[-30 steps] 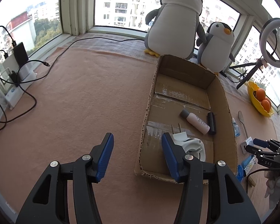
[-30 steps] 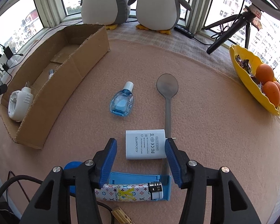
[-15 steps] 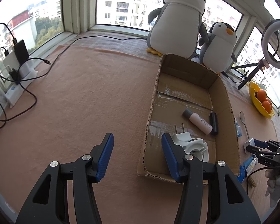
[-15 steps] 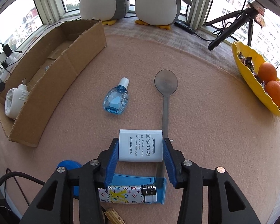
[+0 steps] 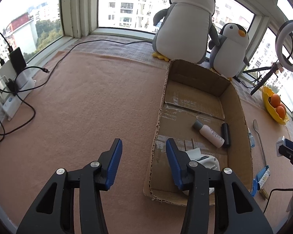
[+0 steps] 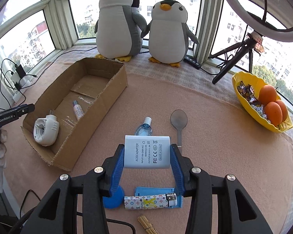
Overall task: Organize rigid objects
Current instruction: 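Carry the white adapter with the right gripper into the box and release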
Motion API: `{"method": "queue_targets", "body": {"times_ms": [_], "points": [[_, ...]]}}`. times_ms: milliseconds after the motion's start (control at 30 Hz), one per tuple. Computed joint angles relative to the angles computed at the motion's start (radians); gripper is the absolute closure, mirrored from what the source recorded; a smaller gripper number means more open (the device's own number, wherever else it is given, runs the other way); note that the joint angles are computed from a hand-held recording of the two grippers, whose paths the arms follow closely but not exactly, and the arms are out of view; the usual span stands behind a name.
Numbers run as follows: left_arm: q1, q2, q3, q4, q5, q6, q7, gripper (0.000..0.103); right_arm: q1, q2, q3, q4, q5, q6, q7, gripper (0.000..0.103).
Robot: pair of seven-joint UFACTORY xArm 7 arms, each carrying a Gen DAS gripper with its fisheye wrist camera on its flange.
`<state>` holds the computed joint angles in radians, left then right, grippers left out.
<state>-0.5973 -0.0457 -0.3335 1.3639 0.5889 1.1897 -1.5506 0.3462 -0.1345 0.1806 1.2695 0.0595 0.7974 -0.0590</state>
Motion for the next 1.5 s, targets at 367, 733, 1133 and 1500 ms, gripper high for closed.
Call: {"method": "queue_targets", "body": {"times_ms": [367,733,1133,1500], "points": [[0.009,0.019,0.017,-0.009,-0.020,-0.047,0.044,0.081,0.046,0.032,0.033,0.081,0.005,-0.022,0.028,0.062],[-0.002,0.044,0.027,-0.003,-0.012,-0.072,0.059,0.094,0.097,0.131,0.055,0.190,-0.030,-0.024,0.057,0.062],[-0.003,0.038,0.028,-0.016,-0.002,-0.082,0.049,0.096,0.167,0.275,0.059,0.327,-0.083,0.004,0.086,0.062],[-0.003,0.038,0.028,-0.016,-0.001,-0.086,0.044,0.096,0.199,0.360,0.049,0.400,-0.086,0.045,0.091,0.061]]}}
